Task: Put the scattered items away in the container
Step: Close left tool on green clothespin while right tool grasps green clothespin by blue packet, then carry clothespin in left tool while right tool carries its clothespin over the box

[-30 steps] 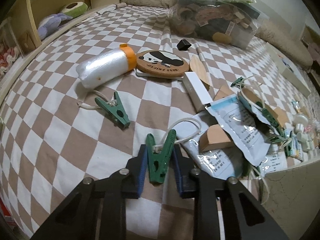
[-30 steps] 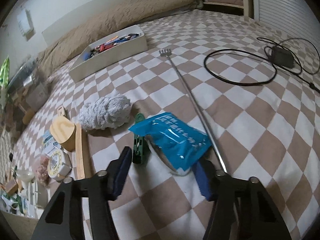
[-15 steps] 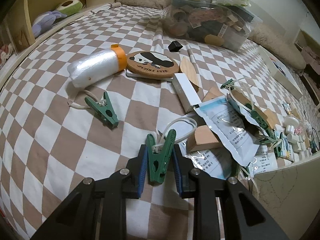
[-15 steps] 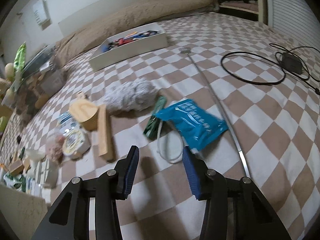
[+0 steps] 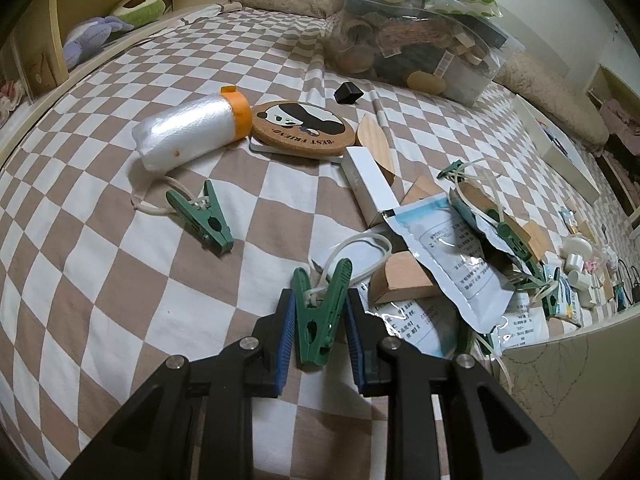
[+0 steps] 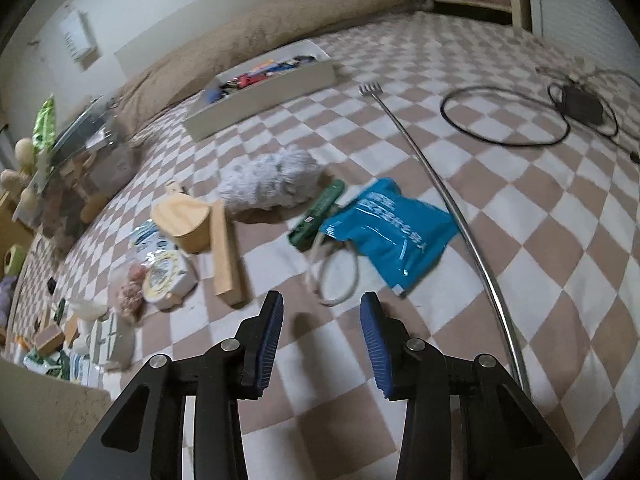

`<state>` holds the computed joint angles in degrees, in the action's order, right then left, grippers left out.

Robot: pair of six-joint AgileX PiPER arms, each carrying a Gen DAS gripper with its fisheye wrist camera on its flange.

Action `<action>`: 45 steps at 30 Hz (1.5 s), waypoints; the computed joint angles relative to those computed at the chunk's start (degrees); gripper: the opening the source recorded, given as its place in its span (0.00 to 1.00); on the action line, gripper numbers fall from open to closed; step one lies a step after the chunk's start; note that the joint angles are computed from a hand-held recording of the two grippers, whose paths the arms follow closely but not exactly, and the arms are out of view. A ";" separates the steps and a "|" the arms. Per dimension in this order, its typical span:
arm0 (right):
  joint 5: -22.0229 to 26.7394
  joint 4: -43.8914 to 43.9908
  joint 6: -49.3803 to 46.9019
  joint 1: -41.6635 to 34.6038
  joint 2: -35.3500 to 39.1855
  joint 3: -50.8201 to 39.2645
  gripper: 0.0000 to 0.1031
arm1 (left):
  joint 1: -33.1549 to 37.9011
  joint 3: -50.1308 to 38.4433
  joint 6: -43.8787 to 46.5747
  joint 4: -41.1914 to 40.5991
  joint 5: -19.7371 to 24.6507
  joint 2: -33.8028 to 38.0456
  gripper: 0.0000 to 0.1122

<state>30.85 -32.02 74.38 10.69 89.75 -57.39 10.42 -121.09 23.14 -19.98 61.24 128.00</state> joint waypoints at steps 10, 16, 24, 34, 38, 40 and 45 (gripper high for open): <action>4.27 -0.33 -6.16 -1.67 7.53 -7.77 0.40 | -0.15 0.35 -0.11 0.15 -0.19 -0.23 0.22; 0.66 -0.49 -6.13 -1.64 5.35 -5.10 0.24 | 0.17 0.97 0.58 -0.99 -0.34 -0.60 0.22; -9.15 6.32 -6.81 -2.11 -1.51 2.29 0.22 | 0.95 2.38 2.60 -5.16 -0.30 -2.13 0.22; -13.78 0.21 3.92 -0.06 -8.86 7.43 0.22 | 3.76 9.65 4.96 -11.79 -6.13 -7.85 0.22; -15.93 -4.71 10.70 0.78 -12.86 10.46 0.22 | 4.41 15.05 8.58 -15.78 -9.68 -11.97 0.22; -16.33 -8.85 15.66 1.96 -15.07 11.96 0.22 | 4.50 17.93 10.81 -17.70 -11.19 -14.19 0.22; -15.19 -17.34 25.65 6.31 -18.96 13.98 0.22 | 4.68 23.52 16.25 -22.42 -12.41 -18.33 0.22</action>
